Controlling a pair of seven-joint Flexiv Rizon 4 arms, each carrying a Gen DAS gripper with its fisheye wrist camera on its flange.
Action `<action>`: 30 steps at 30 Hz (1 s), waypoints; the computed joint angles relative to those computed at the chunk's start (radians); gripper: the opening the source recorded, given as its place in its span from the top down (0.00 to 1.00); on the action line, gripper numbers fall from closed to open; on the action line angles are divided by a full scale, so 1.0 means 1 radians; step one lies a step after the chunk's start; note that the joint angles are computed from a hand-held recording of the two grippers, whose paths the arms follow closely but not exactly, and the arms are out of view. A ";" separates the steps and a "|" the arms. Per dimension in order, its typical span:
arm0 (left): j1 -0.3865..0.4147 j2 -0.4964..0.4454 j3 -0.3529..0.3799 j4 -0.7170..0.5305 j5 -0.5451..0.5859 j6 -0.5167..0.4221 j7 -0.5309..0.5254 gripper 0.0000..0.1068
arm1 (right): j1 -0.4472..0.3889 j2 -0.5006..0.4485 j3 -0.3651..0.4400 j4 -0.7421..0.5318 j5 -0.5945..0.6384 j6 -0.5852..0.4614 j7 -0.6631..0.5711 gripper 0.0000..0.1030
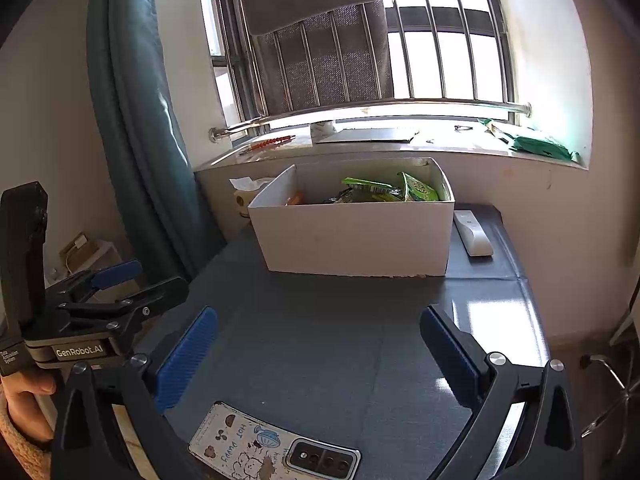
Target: Organize snacks
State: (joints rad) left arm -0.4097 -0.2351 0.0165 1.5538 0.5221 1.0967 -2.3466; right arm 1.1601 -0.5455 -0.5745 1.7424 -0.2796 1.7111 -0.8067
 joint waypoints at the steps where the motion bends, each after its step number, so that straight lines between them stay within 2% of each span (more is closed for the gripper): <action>1: 0.000 0.000 -0.001 0.000 0.000 0.000 0.001 0.04 | 0.000 0.000 0.000 0.000 -0.001 0.000 -0.001 0.00; 30: 0.000 -0.002 -0.003 0.001 -0.002 -0.005 0.001 0.04 | -0.008 -0.001 0.007 0.004 -0.012 -0.004 0.010 0.00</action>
State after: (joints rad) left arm -0.4097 -0.2369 0.0140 1.5550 0.5199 1.0920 -2.3454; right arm 1.1520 -0.5462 -0.5679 1.7466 -0.2920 1.7069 -0.7965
